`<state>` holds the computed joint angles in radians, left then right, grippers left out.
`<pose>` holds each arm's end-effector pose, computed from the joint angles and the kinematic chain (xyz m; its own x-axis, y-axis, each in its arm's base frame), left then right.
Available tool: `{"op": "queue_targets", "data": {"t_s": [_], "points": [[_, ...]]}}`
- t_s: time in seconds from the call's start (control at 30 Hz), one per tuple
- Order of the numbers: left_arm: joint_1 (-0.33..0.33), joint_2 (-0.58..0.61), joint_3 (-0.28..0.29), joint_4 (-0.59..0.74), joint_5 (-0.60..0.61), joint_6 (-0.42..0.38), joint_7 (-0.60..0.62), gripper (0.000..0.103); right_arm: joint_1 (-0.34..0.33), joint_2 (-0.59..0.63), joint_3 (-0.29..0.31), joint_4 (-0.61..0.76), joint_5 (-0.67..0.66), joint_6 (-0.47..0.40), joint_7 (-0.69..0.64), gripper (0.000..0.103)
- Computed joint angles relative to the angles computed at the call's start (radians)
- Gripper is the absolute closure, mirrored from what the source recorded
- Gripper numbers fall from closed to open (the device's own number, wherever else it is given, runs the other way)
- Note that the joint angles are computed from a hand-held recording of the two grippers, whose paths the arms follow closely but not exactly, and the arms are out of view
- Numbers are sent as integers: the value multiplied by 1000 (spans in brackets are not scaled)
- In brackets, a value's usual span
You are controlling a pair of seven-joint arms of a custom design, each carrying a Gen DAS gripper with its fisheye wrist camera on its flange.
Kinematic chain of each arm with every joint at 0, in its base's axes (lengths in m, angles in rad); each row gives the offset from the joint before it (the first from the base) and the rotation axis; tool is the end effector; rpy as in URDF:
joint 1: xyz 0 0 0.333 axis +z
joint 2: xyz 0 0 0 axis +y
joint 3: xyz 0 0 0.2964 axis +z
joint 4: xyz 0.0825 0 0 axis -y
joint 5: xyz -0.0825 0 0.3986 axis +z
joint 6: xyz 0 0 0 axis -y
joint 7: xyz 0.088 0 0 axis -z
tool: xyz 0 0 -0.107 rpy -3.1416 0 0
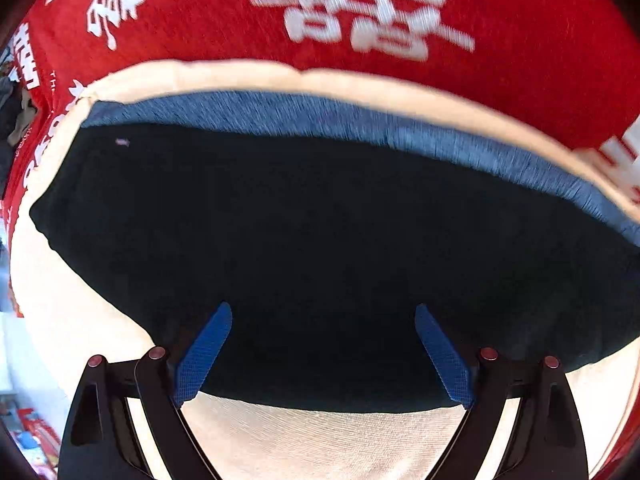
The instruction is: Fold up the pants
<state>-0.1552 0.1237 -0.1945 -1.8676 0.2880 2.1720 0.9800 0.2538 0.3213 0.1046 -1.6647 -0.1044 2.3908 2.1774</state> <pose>0.5895 -0.1996 0.4427 0.1166 -0.9876 -0.1049 -0.9596 -0.0848 -0.2684 0.6516 0.2354 0.4403 -0.1624 -0.9714 -0.1732 -0.9079 0.2159 -0.3594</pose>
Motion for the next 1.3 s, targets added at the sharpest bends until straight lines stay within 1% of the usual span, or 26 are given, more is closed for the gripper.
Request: {"op": "queue_targets", "data": {"t_s": [0.07,0.1,0.13,0.2,0.23,0.3,0.43,0.57,0.7,0.73,1.03,1.3], "points": [[-5,-7,0,-13,18,9,-28,9,11,-13,-34,-18,-67,-11,65,53],[-7,-3,-1,-5,21,-4,-31,9,-7,-37,-35,-51,-35,9,90,52],[-10,1,-2,4,27,-17,-37,9,-33,-62,-22,-88,29,42,79,52],[-16,10,-4,20,40,-40,-46,9,-68,-100,2,-140,144,77,26,51],[-19,19,-5,33,48,-55,-50,9,-82,-128,18,-173,214,88,-23,49],[-25,29,-6,49,61,-74,-58,9,-85,-162,30,-215,303,99,-91,46],[-38,44,-8,73,93,-106,-72,9,-61,-217,38,-290,475,102,-208,45],[-39,46,-8,77,89,-116,-86,9,-32,-234,28,-317,590,108,-280,44],[-38,43,-8,73,91,-118,-97,9,-22,-214,15,-296,618,85,-292,43],[-39,46,-8,76,94,-121,-99,9,-19,-231,16,-329,630,98,-300,43],[-42,44,-9,78,97,-129,-107,9,-16,-220,6,-311,628,61,-327,42],[-41,40,-9,72,97,-125,-111,9,-16,-207,10,-294,624,54,-318,41]]}}
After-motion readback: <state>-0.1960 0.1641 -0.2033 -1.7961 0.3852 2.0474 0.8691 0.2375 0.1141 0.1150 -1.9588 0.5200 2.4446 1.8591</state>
